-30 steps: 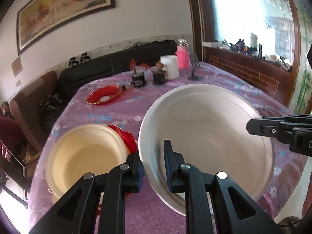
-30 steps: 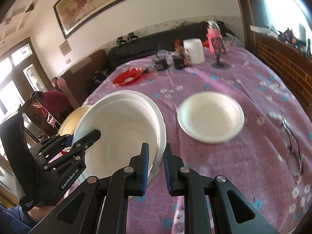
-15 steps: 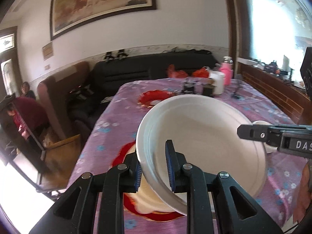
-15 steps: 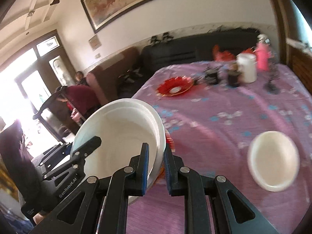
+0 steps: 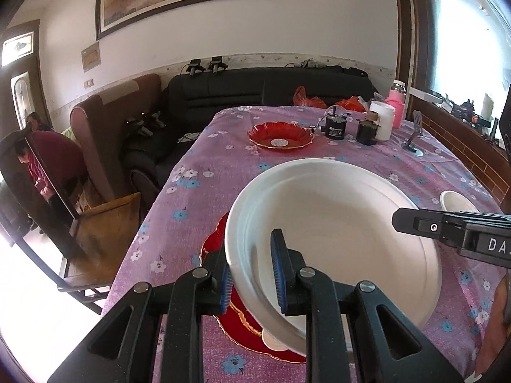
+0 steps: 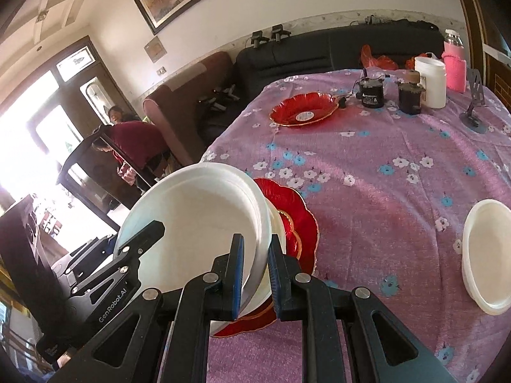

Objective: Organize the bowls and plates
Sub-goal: 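Lower the large white bowl onto the tan bowl and open the left tool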

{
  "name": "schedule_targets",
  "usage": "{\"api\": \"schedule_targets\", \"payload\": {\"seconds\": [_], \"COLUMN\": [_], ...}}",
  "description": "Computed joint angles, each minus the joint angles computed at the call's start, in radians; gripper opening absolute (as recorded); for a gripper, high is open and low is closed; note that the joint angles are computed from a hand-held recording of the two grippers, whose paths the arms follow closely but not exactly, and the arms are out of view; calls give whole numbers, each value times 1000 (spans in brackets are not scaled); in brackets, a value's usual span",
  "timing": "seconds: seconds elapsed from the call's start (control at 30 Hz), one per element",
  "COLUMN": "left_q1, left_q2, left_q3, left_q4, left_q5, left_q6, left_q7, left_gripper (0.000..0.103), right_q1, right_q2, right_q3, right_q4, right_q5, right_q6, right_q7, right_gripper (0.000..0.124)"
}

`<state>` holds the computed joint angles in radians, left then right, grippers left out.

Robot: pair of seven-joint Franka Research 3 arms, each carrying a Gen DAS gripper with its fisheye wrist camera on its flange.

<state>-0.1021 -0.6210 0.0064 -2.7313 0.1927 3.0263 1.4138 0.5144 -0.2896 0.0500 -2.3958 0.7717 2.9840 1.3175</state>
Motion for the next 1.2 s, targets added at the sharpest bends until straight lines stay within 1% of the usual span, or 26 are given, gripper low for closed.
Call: {"api": "schedule_targets", "payload": {"seconds": [0.07,0.17,0.23,0.27,0.3,0.37,0.5,0.57,0.63,0.7,0.8,0.9,0.97,1.03,1.07,1.1,1.17,1.2], "left_q1": [0,12,18,18,14,20,35,39,57,49,40,-22,-92,-206,-273,-353,-459,-529], "left_q2": [1,2,1,-1,-3,-5,-19,-27,-41,-53,-75,-103,-118,-118,-110,-90,-53,-26], "left_q3": [1,-7,-11,-10,-6,-9,-18,-16,-25,-13,-9,13,32,75,105,140,182,216], "left_q4": [0,1,1,0,1,2,0,-1,-4,-3,-3,-4,-1,11,22,43,77,102], "left_q5": [-1,2,4,4,3,4,9,10,13,11,10,0,-13,-51,-82,-123,-197,-246], "left_q6": [1,5,6,5,2,0,-3,-1,4,2,1,-11,-30,-68,-90,-122,-168,-188], "left_q7": [-1,-8,-14,-15,-14,-19,-32,-38,-55,-57,-62,-38,-5,47,82,122,184,224], "left_gripper": [20,20,20,21,21,22,23,31,32,32,32,32,32,32,32,32,32,32], "right_q1": [15,19,10,10,17,19,64,82,99,122,118,113,88,31,-9,-42,-116,-163], "right_q2": [7,14,13,10,6,-3,-44,-75,-105,-144,-206,-284,-335,-382,-406,-427,-464,-481], "right_q3": [-14,-16,-6,-5,-7,-8,-55,-80,-105,-137,-157,-181,-185,-174,-162,-154,-141,-128], "right_q4": [5,11,9,8,4,-4,-33,-58,-82,-111,-162,-225,-272,-322,-349,-370,-409,-429], "right_q5": [26,43,37,37,46,49,133,175,215,269,305,320,302,269,250,235,199,177], "right_q6": [-7,-8,0,8,21,32,52,61,66,77,97,129,155,163,161,160,140,128], "right_q7": [-21,-50,-49,-54,-66,-67,-130,-160,-185,-222,-237,-234,-206,-161,-134,-110,-62,-34], "right_gripper": [19,20,32,40,43,44,44,46,47,47,47,47,47,47,47,47,46,46]}}
